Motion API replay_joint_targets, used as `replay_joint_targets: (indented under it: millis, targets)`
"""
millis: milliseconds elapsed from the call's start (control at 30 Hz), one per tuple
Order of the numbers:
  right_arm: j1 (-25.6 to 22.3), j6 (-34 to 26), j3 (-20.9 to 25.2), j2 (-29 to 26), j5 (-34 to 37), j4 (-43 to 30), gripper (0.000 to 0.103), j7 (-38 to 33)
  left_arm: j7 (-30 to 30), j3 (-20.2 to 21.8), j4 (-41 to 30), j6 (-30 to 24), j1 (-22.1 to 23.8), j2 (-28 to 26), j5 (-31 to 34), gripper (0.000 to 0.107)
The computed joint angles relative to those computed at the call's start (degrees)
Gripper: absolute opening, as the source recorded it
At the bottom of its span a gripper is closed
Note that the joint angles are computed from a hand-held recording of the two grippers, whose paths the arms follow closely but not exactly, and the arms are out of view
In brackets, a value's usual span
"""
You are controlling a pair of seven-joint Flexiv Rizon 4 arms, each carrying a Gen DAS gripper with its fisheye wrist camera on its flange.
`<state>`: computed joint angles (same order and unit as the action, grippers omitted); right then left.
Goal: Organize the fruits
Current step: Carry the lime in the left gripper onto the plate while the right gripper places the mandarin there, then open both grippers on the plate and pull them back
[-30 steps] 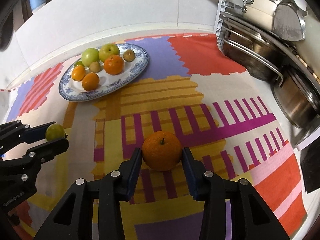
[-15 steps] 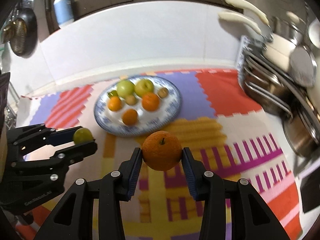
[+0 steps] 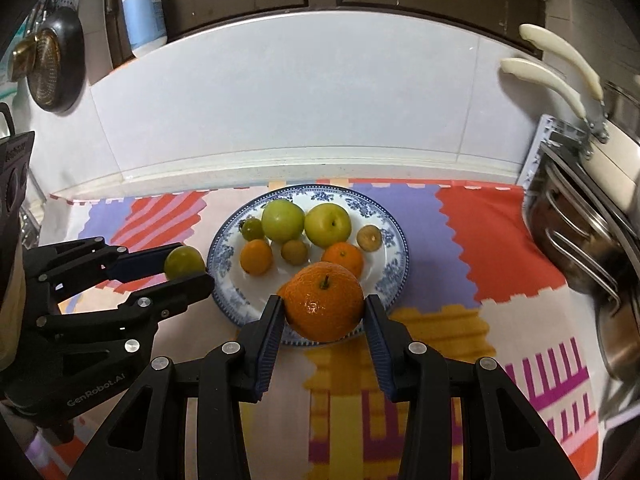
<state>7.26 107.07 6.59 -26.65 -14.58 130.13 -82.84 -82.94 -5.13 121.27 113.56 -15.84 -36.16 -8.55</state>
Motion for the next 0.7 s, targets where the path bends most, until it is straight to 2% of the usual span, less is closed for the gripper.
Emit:
replay_joint_targets:
  millis: [367,700]
  targets:
    - [-8.20,-5.61,7.36,-6.13,-3.69,-6.88,0.042,1.32,1.09,-0.43,-4.76,-4.69,0.54,-3.87,-0.48,0.030]
    - [-14.11,-10.13,13.86,-10.04,-3.66,-10.96,0.042,-0.21,1.09,0.52,-6.94,-7.86,-0.41,-5.43,-1.34,0.031]
